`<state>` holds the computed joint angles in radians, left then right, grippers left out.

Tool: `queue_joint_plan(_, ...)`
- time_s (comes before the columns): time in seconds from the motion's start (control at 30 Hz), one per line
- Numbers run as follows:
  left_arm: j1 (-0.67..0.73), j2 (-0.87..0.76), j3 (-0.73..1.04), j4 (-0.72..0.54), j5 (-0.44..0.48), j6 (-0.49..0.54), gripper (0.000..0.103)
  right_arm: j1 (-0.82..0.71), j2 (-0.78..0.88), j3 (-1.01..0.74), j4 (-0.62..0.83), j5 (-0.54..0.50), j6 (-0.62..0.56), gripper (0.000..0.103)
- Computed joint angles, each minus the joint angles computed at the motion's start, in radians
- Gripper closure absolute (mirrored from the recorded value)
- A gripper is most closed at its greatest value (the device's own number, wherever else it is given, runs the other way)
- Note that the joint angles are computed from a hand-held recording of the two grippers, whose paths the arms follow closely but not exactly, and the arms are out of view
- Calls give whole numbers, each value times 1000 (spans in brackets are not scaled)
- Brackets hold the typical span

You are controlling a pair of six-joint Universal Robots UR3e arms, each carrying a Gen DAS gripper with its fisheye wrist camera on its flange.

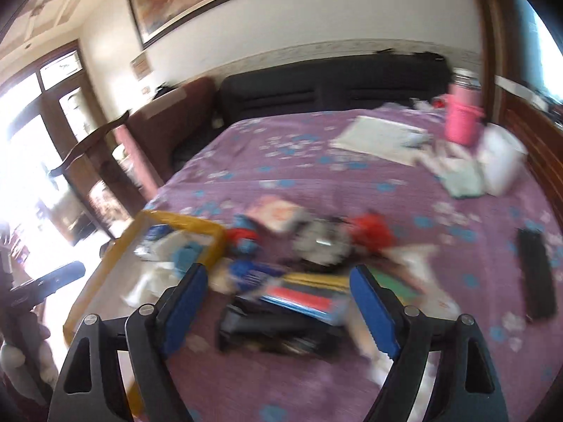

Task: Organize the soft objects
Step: 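Move both grippers back over the pile toward the black snack bag and white bag, then grasp the black snack bag with the left gripper while the right grasps the white plastic bag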

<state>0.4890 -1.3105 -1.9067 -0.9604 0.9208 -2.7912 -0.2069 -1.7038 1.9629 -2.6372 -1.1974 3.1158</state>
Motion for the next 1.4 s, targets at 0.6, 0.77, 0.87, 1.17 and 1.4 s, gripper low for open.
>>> queue_joint_plan(0.6, -552, -328, 75, 244, 351, -340, 18, -591, -263, 351, 341, 328, -473, 15)
queue_joint_plan(0.77, -643, -527, 257, 288, 488, -394, 18, -550, -138, 397, 190, 394, -457, 15)
queue_joint_plan(0.87, -662, -611, 321, 324, 490, -379, 18, -566, -133, 390, 232, 411, -488, 15)
queue_joint_plan(1.17, -640, -396, 149, 109, 165, 6, 18, -730, -162, 377, 466, 534, -595, 15)
queue_joint_plan(1.4, -723, -479, 202, 323, 406, -137, 18, -670, -154, 376, 416, 477, -580, 15)
